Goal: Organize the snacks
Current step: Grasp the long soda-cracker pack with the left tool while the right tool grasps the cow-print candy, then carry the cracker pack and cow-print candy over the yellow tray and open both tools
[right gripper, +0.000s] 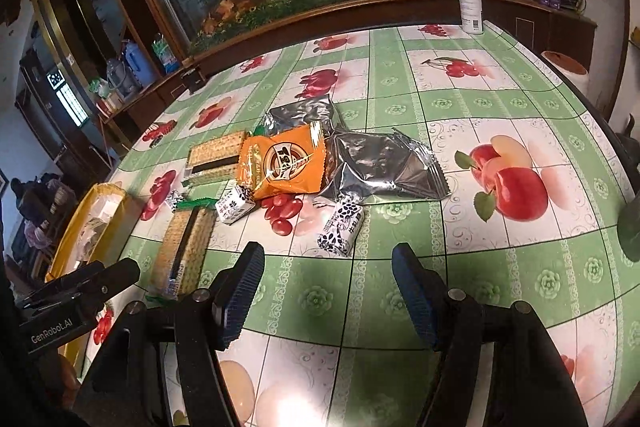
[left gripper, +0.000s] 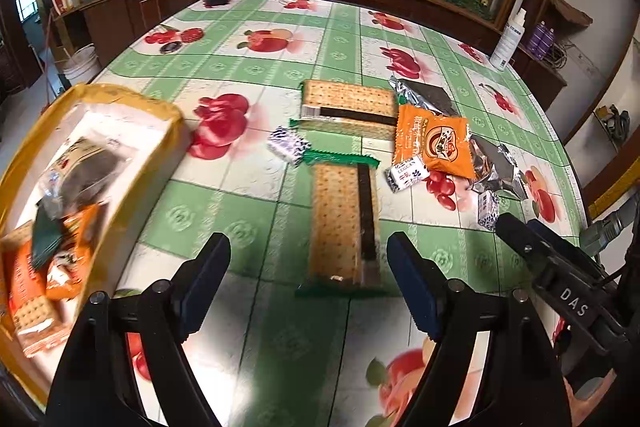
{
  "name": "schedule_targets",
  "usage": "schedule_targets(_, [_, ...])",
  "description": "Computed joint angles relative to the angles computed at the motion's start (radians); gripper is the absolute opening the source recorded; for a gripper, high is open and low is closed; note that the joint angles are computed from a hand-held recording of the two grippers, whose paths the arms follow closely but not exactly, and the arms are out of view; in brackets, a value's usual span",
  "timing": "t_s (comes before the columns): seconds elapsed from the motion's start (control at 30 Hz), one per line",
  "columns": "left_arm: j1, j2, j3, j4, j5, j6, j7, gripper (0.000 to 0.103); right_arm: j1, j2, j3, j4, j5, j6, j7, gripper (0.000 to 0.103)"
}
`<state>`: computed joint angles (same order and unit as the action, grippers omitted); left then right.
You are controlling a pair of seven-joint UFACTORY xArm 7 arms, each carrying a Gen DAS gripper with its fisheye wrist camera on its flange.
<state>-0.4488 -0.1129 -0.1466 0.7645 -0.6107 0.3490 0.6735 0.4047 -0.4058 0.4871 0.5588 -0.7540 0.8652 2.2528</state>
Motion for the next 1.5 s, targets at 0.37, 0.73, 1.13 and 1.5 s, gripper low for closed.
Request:
schedule_targets(0.37, [0.021,0.149,-0.063,0.055,0.248,-0.088,-0.180,0.081,-0.023,0.152,-0.098,0.075,0.020,0.002,-0.178,0.054])
schedule_targets(0.73, [0.053,0.111,-0.062,0.037,-0.021,-0.072,0.086,0.045,0.018,0.100,-0.111,0.033,-0.017,0.023,-0.153,0.019])
schedule_targets(1.13, [0.031,-0.078,0.052,-0.064,-0.202,-0.044,0.248,0.045,0.018,0.069,-0.001,0.093,-0.088,0.023,-0.064,0.019])
schedule_targets(1.5, [0.027,-0.181,0.162,-0.135,-0.187,-0.082,0.262,0.045,0.090,0.201,-0.014,0.255,-0.274,0.007,-0.021,0.019])
